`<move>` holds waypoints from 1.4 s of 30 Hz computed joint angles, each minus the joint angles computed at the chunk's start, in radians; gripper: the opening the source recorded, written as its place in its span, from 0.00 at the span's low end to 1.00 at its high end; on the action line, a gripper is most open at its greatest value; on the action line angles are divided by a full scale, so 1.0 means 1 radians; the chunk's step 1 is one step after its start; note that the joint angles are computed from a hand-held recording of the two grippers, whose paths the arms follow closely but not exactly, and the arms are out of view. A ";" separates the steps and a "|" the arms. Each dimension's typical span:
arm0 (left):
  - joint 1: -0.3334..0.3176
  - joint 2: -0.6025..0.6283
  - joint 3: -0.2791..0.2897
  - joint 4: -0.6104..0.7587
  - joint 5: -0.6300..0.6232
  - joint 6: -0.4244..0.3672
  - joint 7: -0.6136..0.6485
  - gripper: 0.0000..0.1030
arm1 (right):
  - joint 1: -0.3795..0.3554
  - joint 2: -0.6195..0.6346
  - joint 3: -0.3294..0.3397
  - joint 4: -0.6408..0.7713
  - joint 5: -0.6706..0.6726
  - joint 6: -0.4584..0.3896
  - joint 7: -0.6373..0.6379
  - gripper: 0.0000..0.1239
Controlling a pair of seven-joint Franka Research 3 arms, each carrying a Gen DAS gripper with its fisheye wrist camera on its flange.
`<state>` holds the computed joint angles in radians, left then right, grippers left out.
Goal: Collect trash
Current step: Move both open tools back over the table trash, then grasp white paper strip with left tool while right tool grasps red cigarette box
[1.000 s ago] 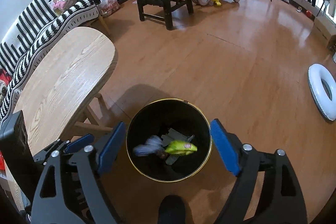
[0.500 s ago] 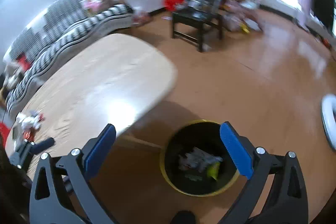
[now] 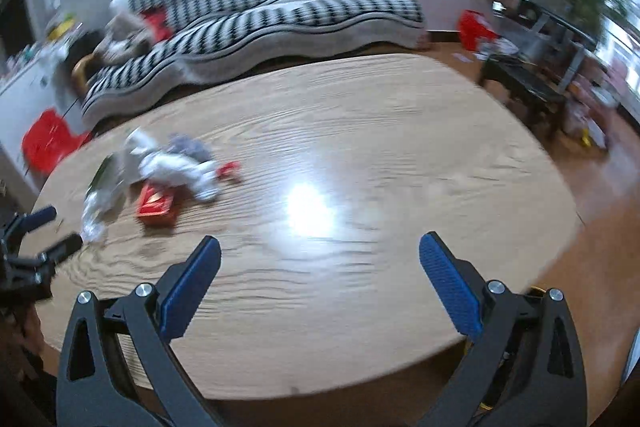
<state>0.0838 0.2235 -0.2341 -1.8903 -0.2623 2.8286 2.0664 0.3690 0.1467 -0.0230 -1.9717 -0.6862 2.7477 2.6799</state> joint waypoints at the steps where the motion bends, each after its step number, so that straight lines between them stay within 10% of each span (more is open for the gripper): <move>1: 0.002 0.005 0.019 0.002 0.019 0.001 -0.018 0.94 | 0.003 0.036 0.012 0.041 0.023 -0.005 -0.027 0.77; 13: 0.083 0.151 0.096 0.172 0.136 -0.075 -0.225 0.94 | 0.141 0.378 -0.019 0.464 0.227 -0.094 -0.261 0.77; 32: 0.027 0.416 0.123 0.483 0.364 -0.196 -0.502 0.93 | 0.218 0.781 -0.093 1.058 0.427 -0.357 -0.460 0.77; 36: 0.039 0.389 0.100 0.446 0.371 -0.175 -0.482 0.65 | 0.213 0.873 -0.101 1.209 0.449 -0.425 -0.468 0.76; 42: 0.046 0.353 0.078 0.405 0.362 -0.183 -0.423 0.10 | 0.205 0.856 -0.094 1.173 0.471 -0.396 -0.499 0.46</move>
<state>0.1296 0.5766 -0.1560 -1.4853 0.1001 2.6459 1.6439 0.5736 1.0031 -0.1172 -0.7984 -0.2157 2.3514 2.1812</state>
